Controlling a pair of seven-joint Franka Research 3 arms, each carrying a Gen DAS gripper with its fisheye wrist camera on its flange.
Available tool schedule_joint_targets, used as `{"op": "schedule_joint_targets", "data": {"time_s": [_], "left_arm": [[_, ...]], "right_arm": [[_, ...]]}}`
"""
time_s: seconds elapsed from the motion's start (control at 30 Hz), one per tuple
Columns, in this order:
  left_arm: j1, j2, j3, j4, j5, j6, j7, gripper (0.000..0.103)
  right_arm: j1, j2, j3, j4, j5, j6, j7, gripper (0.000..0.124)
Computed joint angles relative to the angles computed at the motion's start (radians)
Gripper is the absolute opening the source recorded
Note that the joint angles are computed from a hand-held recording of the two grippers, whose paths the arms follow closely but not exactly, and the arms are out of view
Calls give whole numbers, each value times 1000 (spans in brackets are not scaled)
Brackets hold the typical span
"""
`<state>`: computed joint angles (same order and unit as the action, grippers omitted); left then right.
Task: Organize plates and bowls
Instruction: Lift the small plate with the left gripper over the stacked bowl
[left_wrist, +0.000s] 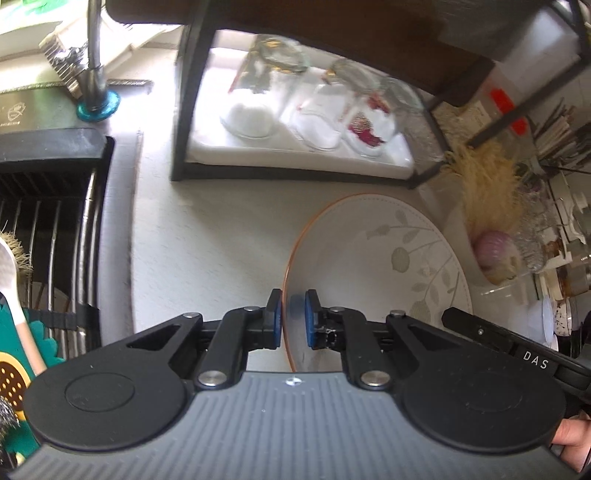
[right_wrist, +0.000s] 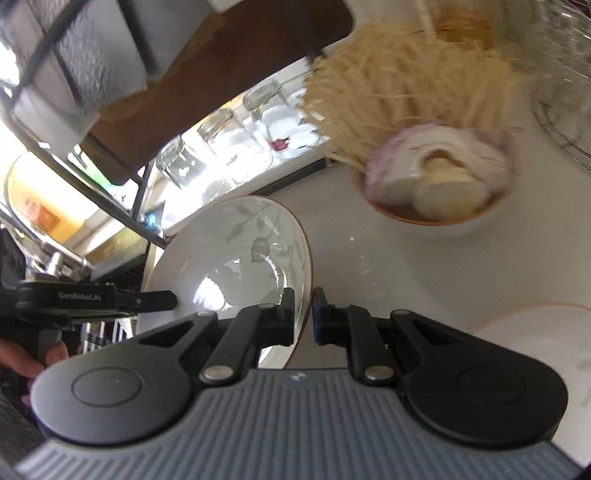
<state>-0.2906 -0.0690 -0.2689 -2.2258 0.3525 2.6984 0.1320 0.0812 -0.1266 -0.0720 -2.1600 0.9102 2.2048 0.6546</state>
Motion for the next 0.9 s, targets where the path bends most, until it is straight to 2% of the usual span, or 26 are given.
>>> {"op": "schedule_joint_targets", "data": {"time_s": [0.33, 0.57, 0.7, 0.9], "left_arm": [[-46, 58, -31, 117, 131, -18, -146, 14], [-97, 118, -33, 212, 180, -49, -183, 14], [-127, 151, -29, 264, 211, -65, -216, 14], [-176, 223, -24, 367, 239, -107, -229, 14]], "right_arm": [[-63, -54, -59, -32, 38, -43, -50, 13], [-103, -78, -92, -31, 30, -67, -96, 13], [-134, -75, -116, -15, 32, -111, -118, 13], [-167, -94, -129, -22, 4, -102, -159, 13]]}}
